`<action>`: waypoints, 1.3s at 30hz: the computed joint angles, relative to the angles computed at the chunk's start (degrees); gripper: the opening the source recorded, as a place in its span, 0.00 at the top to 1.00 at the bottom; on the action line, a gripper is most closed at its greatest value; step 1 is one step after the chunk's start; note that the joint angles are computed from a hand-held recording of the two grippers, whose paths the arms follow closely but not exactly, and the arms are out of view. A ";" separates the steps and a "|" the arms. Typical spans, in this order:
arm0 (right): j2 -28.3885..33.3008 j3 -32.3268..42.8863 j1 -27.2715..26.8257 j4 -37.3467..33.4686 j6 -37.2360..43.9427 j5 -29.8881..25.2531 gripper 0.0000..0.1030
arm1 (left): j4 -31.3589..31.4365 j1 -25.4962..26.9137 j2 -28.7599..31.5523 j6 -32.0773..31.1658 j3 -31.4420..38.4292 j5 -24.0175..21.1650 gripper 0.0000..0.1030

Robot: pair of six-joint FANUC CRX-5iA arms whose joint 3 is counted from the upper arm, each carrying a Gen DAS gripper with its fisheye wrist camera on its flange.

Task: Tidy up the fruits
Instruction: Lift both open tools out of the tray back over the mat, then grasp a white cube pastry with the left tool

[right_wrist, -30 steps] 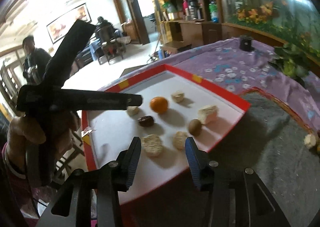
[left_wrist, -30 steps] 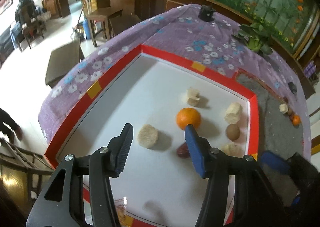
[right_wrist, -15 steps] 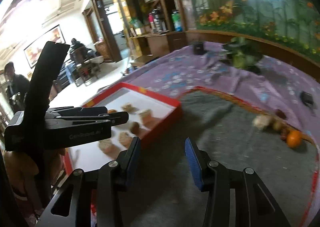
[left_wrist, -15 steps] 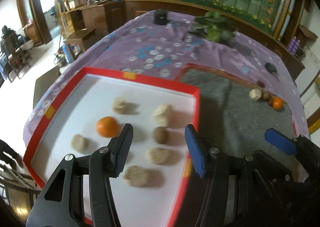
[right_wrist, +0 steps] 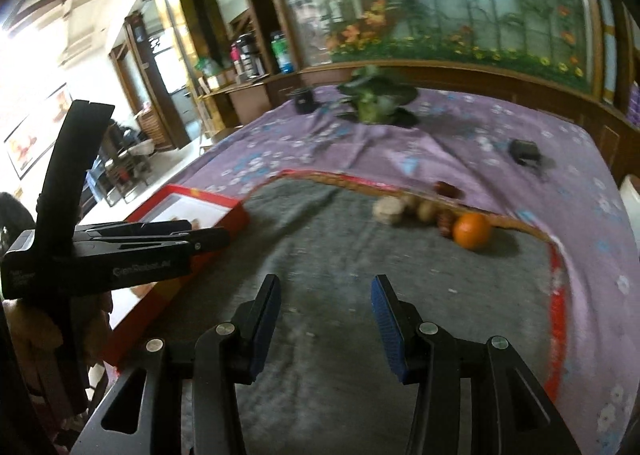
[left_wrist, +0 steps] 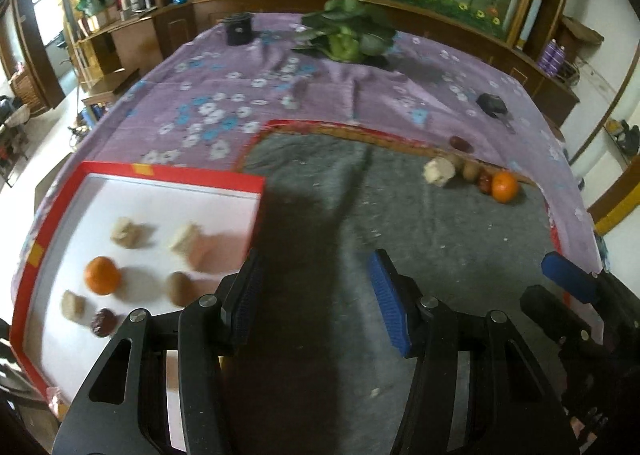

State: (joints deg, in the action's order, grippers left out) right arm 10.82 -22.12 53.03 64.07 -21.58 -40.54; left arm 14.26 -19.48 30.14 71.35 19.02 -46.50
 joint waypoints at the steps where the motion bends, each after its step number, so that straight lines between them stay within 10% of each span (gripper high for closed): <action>1: -0.47 -0.58 0.02 -0.25 -0.42 -0.64 0.55 | 0.22 -0.29 0.46 -0.05 0.63 -0.35 0.48; 39: -7.85 -10.95 -3.92 0.25 -7.06 -2.55 0.54 | -5.09 -7.32 15.46 5.56 22.82 -10.41 0.48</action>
State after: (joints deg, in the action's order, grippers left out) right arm 2.98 -33.07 49.11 64.31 -28.64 -43.10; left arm 9.18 -26.80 45.60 76.91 41.84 -56.91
